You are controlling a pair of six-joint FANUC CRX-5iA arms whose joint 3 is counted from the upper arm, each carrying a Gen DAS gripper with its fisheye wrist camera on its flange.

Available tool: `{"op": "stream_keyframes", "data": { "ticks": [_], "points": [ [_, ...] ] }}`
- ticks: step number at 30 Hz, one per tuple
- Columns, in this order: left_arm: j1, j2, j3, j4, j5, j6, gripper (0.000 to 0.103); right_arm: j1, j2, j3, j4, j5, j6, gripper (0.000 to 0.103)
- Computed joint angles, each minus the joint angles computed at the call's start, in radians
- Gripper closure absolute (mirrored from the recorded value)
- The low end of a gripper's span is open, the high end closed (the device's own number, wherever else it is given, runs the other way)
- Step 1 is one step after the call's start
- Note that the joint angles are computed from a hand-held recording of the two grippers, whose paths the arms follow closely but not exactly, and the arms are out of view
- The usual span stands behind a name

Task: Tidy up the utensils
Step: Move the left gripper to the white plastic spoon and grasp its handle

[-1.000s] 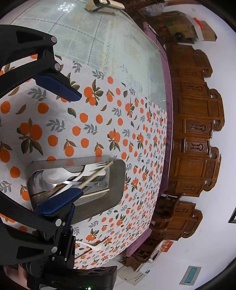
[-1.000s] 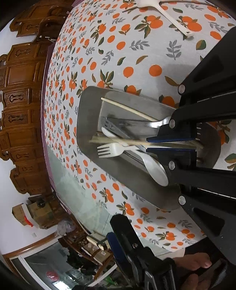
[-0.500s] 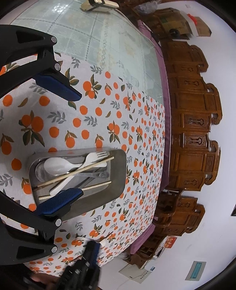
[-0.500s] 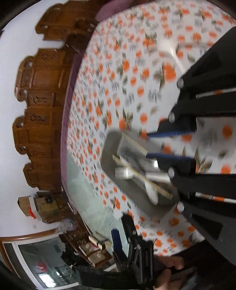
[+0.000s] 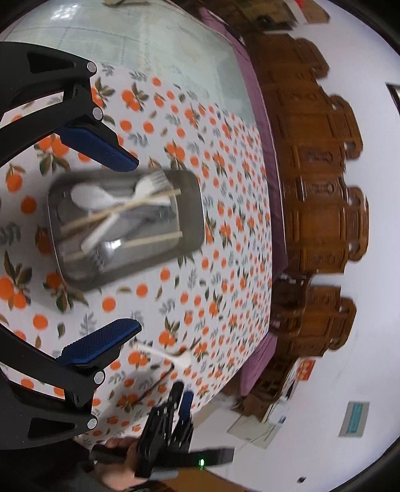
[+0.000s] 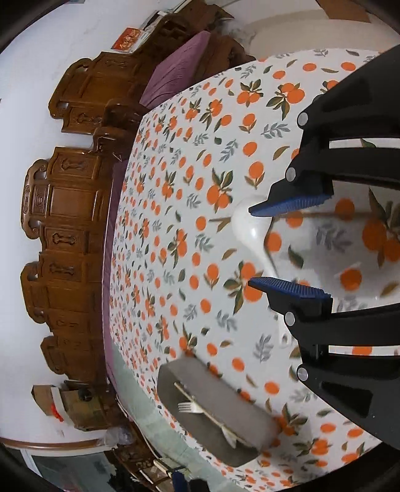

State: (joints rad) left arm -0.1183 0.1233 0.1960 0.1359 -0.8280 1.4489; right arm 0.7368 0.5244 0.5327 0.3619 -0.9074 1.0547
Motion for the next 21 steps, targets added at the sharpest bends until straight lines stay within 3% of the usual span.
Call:
{"op": "stream_keyframes", "data": {
  "ticks": [6, 21],
  "points": [
    [-0.060, 0.083, 0.080, 0.027, -0.033, -0.022, 0.011, -0.038, 0.021, 0.028, -0.071, -0.050, 0.043, 0.060],
    [-0.183, 0.432, 0.466, 0.020, -0.210, -0.068, 0.046, -0.098, 0.018, 0.033, -0.176, -0.070, 0.031, 0.060]
  ]
}}
